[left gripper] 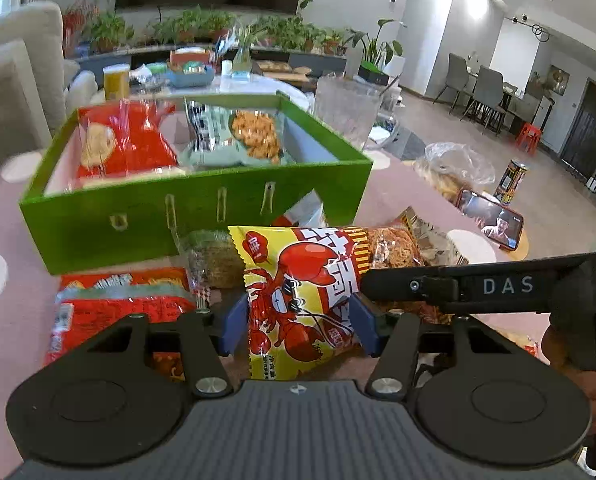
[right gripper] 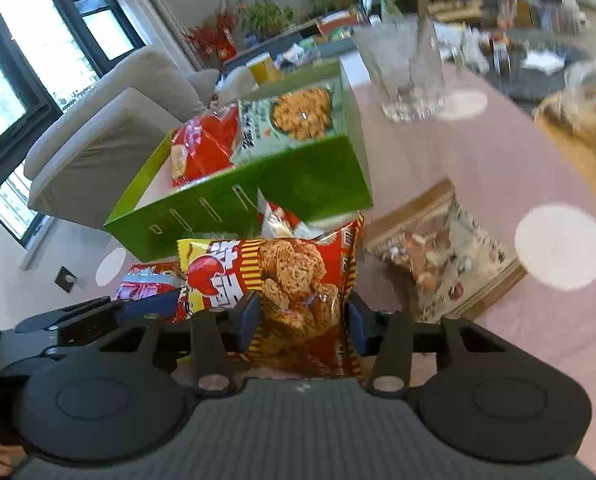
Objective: Organize snacks
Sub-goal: 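Lift the yellow bag over the green box with the right gripper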
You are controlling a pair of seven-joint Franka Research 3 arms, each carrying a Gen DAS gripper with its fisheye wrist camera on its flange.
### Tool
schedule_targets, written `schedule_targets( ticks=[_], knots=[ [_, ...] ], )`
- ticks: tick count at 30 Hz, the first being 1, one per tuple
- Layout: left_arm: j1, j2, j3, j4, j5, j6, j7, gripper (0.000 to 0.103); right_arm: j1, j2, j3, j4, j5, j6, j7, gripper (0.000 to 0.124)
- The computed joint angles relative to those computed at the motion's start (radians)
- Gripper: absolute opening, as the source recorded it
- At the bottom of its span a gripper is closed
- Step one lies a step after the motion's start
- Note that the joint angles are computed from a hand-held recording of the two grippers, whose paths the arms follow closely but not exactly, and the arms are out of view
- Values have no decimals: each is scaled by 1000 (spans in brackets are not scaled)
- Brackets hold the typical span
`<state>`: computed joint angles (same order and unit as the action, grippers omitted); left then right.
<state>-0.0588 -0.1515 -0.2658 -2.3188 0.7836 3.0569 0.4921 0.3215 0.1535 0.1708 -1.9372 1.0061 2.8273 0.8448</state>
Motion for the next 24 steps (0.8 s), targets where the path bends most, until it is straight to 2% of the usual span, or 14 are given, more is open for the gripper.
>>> schedule_targets(
  ticks=[5, 10, 15, 24],
  knots=[
    [73, -44, -57, 19, 195, -3, -172, 52, -4, -24, 11, 8, 113, 12, -116, 65],
    [97, -55, -65, 55, 305, -13, -281, 52, 7, -13, 9, 54, 150, 24, -172, 65],
    [78, -35, -43, 102, 361, -45, -313, 52, 11, 17, 14, 108, 150, 41, -205, 65],
    [19, 49, 22, 221, 382, -114, -277, 52, -9, 116, 38, 245, 96, 35, -157, 65]
  ],
)
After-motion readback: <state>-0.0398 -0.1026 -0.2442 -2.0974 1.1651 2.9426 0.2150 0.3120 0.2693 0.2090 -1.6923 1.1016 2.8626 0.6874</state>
